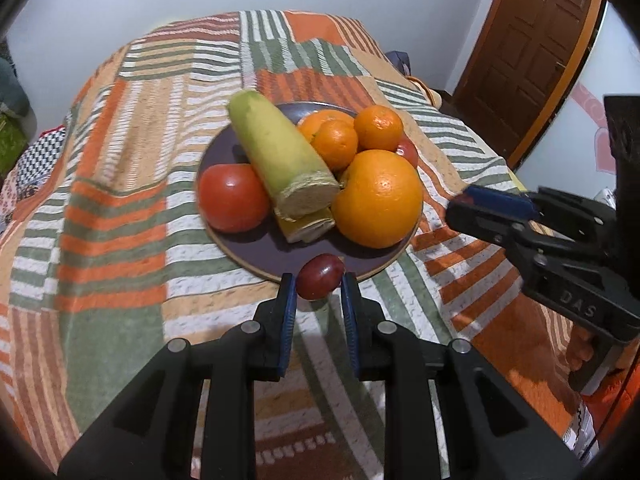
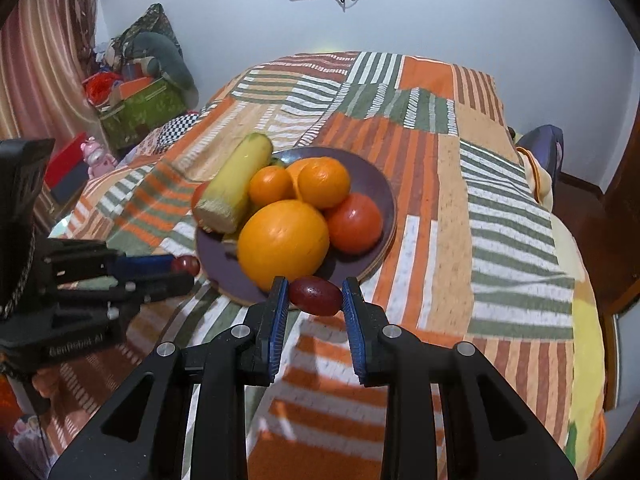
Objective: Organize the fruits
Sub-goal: 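Lower the left tool's date onto the plate and open it while the right tool carries its date, then lower the red date onto the plate rim with the right tool and open it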
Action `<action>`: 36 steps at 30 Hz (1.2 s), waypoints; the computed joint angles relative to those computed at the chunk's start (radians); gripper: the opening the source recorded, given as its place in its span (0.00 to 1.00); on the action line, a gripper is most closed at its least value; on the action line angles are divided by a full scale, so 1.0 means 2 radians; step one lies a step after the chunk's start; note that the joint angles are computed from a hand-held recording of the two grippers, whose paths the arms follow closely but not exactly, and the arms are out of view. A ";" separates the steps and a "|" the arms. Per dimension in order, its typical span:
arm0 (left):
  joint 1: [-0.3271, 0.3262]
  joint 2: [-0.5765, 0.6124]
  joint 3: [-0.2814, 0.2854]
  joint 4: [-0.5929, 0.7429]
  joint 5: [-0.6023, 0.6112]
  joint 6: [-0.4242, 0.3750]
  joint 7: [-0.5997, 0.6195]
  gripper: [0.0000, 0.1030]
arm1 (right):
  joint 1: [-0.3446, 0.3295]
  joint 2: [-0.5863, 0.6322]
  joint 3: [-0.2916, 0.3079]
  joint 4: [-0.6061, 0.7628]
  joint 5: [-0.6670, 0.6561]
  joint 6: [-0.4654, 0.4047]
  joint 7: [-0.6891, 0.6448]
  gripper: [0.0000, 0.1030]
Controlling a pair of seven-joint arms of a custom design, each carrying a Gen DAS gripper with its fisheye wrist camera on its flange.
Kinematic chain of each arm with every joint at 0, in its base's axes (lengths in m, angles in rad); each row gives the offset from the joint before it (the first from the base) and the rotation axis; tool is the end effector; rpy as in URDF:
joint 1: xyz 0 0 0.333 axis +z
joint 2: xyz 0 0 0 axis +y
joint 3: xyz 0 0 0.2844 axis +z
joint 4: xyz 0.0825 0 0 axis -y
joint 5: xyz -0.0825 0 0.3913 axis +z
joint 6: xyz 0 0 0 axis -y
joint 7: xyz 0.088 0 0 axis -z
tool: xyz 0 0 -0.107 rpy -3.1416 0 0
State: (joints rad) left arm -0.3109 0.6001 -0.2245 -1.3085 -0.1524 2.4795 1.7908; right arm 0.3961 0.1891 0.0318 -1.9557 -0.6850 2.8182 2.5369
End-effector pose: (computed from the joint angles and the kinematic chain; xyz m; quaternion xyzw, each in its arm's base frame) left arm 0.6708 -0.3487 0.4348 -0.4494 0.8384 -0.2995 0.0731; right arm 0.5673 0.2922 0.4157 -0.6689 0.6434 -0.2301 0.2928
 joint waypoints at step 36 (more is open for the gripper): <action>-0.006 -0.003 0.010 -0.009 0.028 0.018 -0.023 0.41 | -0.016 0.001 0.003 -0.017 0.068 0.000 -0.082 0.40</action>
